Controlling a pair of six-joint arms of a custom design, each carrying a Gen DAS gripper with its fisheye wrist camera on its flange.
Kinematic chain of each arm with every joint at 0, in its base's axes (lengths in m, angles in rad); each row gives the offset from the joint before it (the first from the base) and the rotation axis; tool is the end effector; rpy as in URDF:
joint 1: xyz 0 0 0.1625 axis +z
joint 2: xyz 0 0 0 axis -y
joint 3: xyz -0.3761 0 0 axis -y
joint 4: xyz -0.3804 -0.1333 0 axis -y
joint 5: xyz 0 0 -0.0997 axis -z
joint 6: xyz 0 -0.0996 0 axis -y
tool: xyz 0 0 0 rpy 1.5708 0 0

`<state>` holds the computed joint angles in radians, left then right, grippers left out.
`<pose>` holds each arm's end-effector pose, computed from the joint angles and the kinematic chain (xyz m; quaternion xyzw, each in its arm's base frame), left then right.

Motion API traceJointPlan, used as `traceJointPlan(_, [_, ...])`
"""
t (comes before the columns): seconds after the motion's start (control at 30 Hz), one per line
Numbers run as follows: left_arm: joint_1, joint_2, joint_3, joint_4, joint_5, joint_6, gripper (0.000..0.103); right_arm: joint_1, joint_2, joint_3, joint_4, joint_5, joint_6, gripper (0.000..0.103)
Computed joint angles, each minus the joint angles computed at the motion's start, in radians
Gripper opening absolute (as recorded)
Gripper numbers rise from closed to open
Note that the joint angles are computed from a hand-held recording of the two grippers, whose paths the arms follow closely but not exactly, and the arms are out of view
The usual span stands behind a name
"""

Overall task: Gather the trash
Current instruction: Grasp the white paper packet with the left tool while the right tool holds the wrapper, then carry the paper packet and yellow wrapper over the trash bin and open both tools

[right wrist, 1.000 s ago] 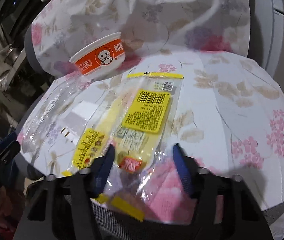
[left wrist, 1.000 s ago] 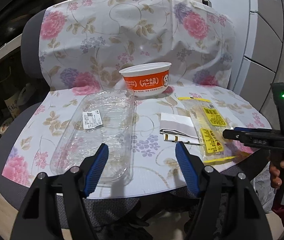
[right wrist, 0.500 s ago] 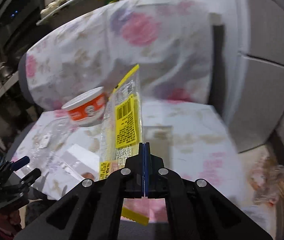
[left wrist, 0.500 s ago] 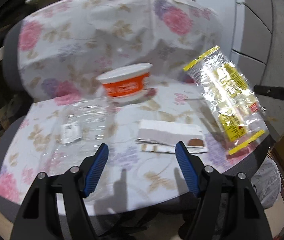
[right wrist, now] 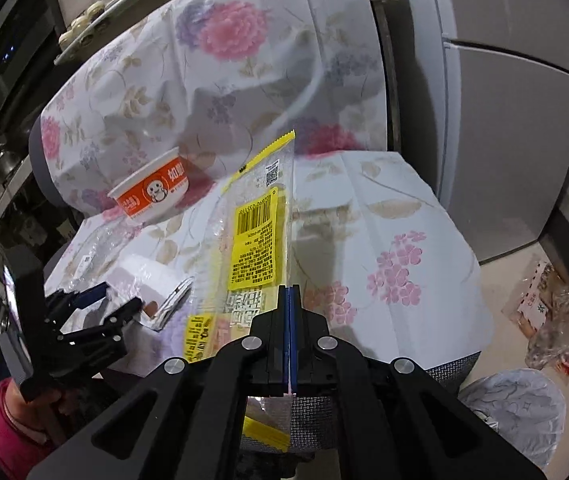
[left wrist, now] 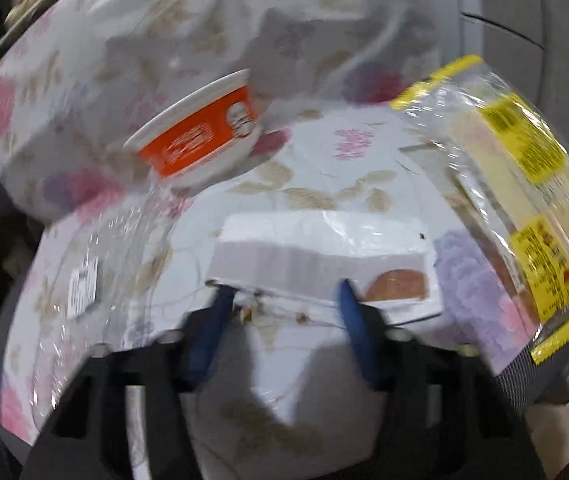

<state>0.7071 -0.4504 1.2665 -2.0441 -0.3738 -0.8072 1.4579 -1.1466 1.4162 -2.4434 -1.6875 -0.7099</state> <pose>-0.3708 -0.6141 -0.0187 0.1190 0.8110 -0.3172 0.4769 0.0466 -0.6692 0.3790 0.2638 -0.9162 0.2494 0.1696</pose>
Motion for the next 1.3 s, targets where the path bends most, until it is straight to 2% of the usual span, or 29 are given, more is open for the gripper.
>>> traceJointPlan(0.03, [-0.002,0.011,-0.013,0.007,0.002,0.019,0.017,0.0,0.004,0.0,-0.007,-0.007,-0.005,0.0])
traceJointPlan(0.1, [-0.004,0.027,-0.031,0.013,0.012,0.047,0.007,-0.001,0.006,0.0,-0.019,-0.01,-0.007,0.0])
traceJointPlan(0.13, [-0.003,0.025,-0.023,-0.032,0.005,0.075,0.005,0.0,0.007,-0.003,-0.019,-0.007,-0.004,0.0])
traceJointPlan(0.27, [-0.014,-0.025,0.069,-0.351,-0.057,0.199,0.004,0.0,0.0,-0.005,-0.031,0.019,0.003,0.0])
traceJointPlan(0.33, [-0.024,-0.043,0.095,-0.457,-0.076,0.238,0.004,0.002,-0.013,-0.003,-0.039,0.047,0.012,0.0])
traceJointPlan(0.53, [-0.102,-0.063,0.142,-0.678,-0.054,0.362,0.003,0.023,-0.085,0.066,-0.145,0.06,0.034,0.0])
traceJointPlan(0.67, [-0.137,-0.012,0.107,-0.818,-0.092,0.462,0.003,0.023,-0.161,0.136,-0.232,0.021,0.03,0.0])
traceJointPlan(0.8, [-0.156,0.072,0.023,-0.865,-0.157,0.536,0.003,-0.007,-0.248,0.199,-0.291,-0.023,0.026,0.0])
traceJointPlan(0.97, [-0.161,0.187,-0.122,-0.873,-0.302,0.623,0.003,-0.074,-0.354,0.262,-0.373,-0.071,0.029,0.0])
traceJointPlan(1.17, [-0.18,0.359,-0.345,-0.816,-0.402,0.72,0.004,-0.166,-0.456,0.325,-0.468,-0.1,0.033,0.0])
traceJointPlan(1.3, [-0.174,0.479,-0.521,-0.703,-0.471,0.738,0.004,-0.233,-0.485,0.342,-0.497,-0.103,0.045,0.0])
